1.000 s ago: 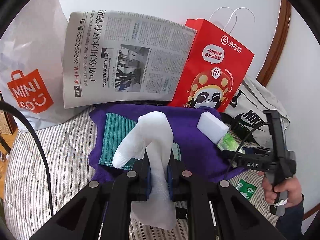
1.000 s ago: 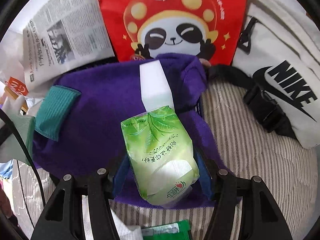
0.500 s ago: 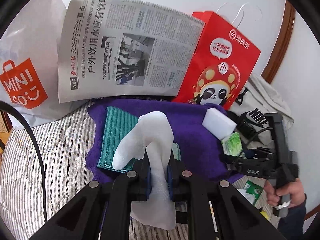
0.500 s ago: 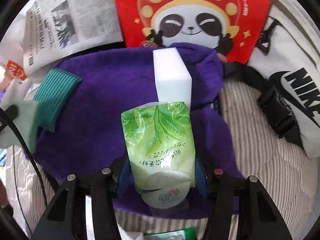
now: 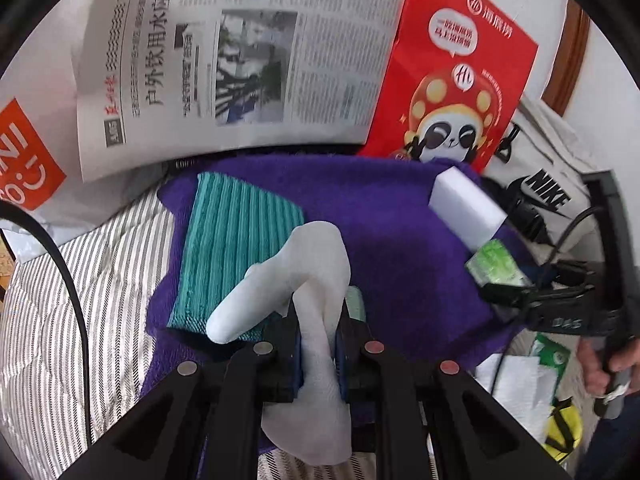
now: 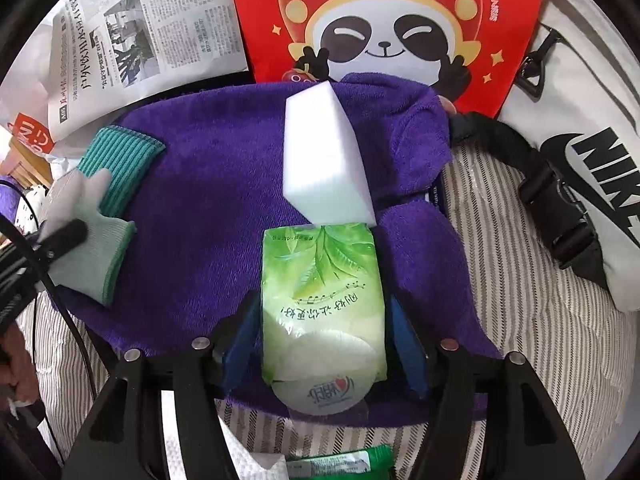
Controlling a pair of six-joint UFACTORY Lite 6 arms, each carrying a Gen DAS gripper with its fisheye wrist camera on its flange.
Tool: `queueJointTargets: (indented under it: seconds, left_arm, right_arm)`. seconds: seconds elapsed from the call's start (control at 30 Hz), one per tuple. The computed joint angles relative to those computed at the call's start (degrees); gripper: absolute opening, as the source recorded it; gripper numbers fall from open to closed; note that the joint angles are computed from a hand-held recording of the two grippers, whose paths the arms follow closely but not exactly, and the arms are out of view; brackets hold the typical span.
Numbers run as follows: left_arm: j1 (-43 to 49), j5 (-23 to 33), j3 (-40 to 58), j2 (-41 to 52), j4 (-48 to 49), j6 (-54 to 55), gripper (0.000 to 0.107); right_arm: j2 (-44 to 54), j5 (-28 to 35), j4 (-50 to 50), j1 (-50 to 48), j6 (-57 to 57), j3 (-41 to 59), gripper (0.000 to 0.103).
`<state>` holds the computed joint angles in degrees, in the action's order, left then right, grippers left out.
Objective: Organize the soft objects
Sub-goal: 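Lay the glove on the towel with the left tool while the right sets the tissue pack there, then reach the left tool to the white wipe sheet and grasp it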
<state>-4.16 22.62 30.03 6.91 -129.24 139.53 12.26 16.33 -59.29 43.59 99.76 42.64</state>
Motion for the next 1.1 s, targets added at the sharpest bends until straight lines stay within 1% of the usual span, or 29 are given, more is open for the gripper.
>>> queueJointTargets:
  seconds: [0.1, 0.23, 0.3, 0.37, 0.47, 0.53, 0.57, 0.6, 0.63, 0.67, 0.7, 0.73, 0.77, 0.83, 0.9, 0.97, 1.03, 1.1]
  left_arm:
    - [0.36, 0.76, 0.67, 1.11, 0.64, -0.64, 0.015]
    - [-0.20, 0.69, 1.61, 2.23, -2.12, 0.80, 0.015]
    - [-1.13, 0.98, 1.71, 2.87, -4.47, 2.95, 0.015]
    - [-1.57, 1.31, 1.51, 3.23, -5.63, 4.08, 0.016]
    - [-0.84, 0.87, 1.81, 2.73, 1.15, -1.46, 0.022]
    - [-0.34, 0.53, 2.08, 2.28, 7.38, -6.44, 0.031]
    - [-0.10, 0.50, 2.11, 2.02, 11.53, -9.90, 0.039]
    - [-0.02, 0.24, 2.03, 1.81, 13.71, -11.70, 0.048]
    - [-0.67, -0.95, 1.63, 1.42, 13.50, -11.63, 0.050]
    - [-1.86, -3.47, 1.02, 0.45, 10.89, -9.74, 0.052]
    - [-2.60, -4.78, 0.41, -0.31, 8.01, -7.13, 0.052]
    - [-2.71, -5.41, -0.30, -1.32, 7.53, -6.52, 0.052]
    - [-2.39, -5.49, -0.78, -2.19, 9.45, -8.30, 0.052]
    - [-1.75, -6.48, -1.55, -4.89, 16.40, -15.74, 0.053]
    - [-1.38, -7.92, -2.17, -7.18, 20.07, -19.69, 0.063]
    - [-1.07, -9.95, -3.07, -9.97, 24.09, -23.80, 0.063]
    - [0.23, -9.60, -3.65, -11.82, 29.09, -28.00, 0.063]
    - [1.72, -9.29, -4.54, -14.35, 37.68, -36.06, 0.063]
  right_arm:
    - [-1.93, 0.51, 0.49, 0.17, -0.79, -0.87, 0.068]
    - [-5.56, 3.60, 3.09, 1.30, -3.12, -1.76, 0.078]
    - [-7.69, 4.48, 2.57, 1.78, -2.61, -2.73, 0.078]
    - [-10.81, 4.43, 4.79, 0.80, -5.30, -4.42, 0.078]
    - [-13.40, 4.64, 7.54, 0.64, -7.46, -5.69, 0.078]
    - [-16.26, 5.78, 9.46, 0.23, -9.69, -7.01, 0.078]
    - [-17.67, 6.32, 10.46, 0.10, -10.76, -7.52, 0.078]
    - [-18.76, 6.82, 11.79, -0.06, -12.18, -7.69, 0.078]
    - [-20.04, 7.03, 12.78, -0.60, -13.50, -8.20, 0.078]
    - [-20.04, 7.77, 12.92, -0.47, -12.66, -7.86, 0.078]
    - [-17.65, 6.11, 10.67, -0.42, -11.22, -6.39, 0.078]
    - [-17.65, 6.85, 10.76, -0.03, -9.93, -6.20, 0.078]
    - [-19.07, 6.82, 11.37, 0.13, -10.21, -7.07, 0.078]
    - [-20.40, 6.88, 12.95, 0.16, -11.68, -7.79, 0.078]
    - [-21.89, 8.49, 13.86, 1.23, -12.06, -8.40, 0.078]
    - [-23.25, 9.69, 14.21, 2.41, -12.04, -9.05, 0.078]
    - [-24.88, 11.17, 14.65, 3.81, -11.70, -9.88, 0.078]
    - [-27.04, 12.96, 15.09, 5.68, -10.71, -11.19, 0.078]
